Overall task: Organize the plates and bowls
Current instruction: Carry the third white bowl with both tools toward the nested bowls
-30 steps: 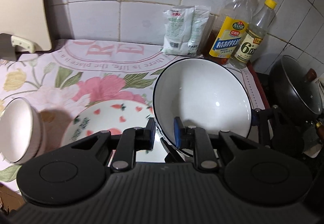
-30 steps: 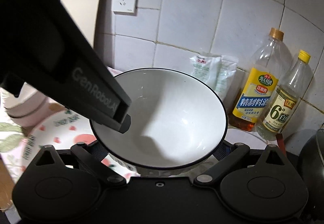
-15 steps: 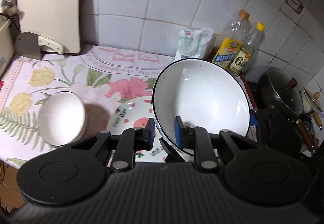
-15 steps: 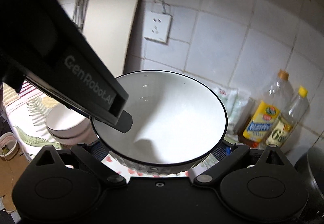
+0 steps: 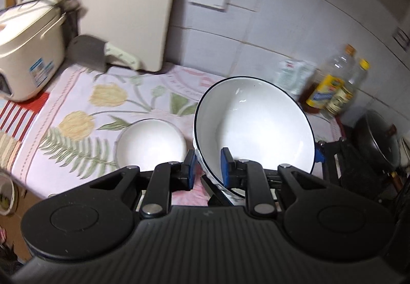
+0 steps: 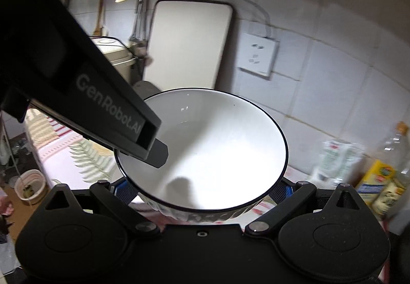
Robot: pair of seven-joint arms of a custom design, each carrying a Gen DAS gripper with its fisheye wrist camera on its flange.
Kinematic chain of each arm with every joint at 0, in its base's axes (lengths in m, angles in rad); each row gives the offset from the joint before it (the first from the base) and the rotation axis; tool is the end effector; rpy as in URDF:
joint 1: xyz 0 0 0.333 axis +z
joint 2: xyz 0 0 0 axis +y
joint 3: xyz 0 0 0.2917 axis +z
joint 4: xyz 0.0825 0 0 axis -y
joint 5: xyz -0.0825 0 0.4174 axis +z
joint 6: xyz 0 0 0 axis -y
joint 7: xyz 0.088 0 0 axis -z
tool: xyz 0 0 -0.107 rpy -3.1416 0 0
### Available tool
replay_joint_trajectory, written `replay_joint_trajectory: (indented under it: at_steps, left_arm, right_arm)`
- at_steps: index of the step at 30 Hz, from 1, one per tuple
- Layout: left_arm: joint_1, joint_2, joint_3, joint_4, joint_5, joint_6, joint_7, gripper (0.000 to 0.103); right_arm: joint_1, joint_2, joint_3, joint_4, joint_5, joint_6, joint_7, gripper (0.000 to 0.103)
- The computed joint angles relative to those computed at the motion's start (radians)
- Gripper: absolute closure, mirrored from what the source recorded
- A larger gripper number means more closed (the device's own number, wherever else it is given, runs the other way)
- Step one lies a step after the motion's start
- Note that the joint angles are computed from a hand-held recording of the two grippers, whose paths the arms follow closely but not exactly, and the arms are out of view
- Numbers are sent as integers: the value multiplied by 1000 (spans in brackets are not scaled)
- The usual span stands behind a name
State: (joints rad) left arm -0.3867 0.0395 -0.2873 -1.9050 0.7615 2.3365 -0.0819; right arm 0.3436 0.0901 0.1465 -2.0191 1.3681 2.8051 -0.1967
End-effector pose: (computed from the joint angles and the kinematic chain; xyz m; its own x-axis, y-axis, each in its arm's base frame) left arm 0.5052 -0.3869 0.4854 0.4225 -0.8677 0.2618 -0.6196 -0.4873 -0.6153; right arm 0.5746 0.2519 0.4144 0.8250 -0.5456 0.1473 -0.1957 -0.5204 -0.8312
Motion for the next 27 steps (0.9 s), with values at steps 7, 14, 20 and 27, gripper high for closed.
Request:
replay_joint_trajectory:
  at_steps: [7,14,20,27]
  left_arm:
    - [51,-44,27,-132,-18,77,-57,84]
    - [102,-43,49,-214,-29,191,-96,85]
    - [136,-47,61,-274,-44,278,-129,85]
    - [153,-16,69,-277,-74,319,-120,85]
  right_arm:
    - [32,115,33,76,-133,-25,155,2]
    - [58,220,79,139,-283,83,248,2]
    - [72,283,78,183,-474,73,401,2]
    - [52,322,110,196,-543,93,431,1]
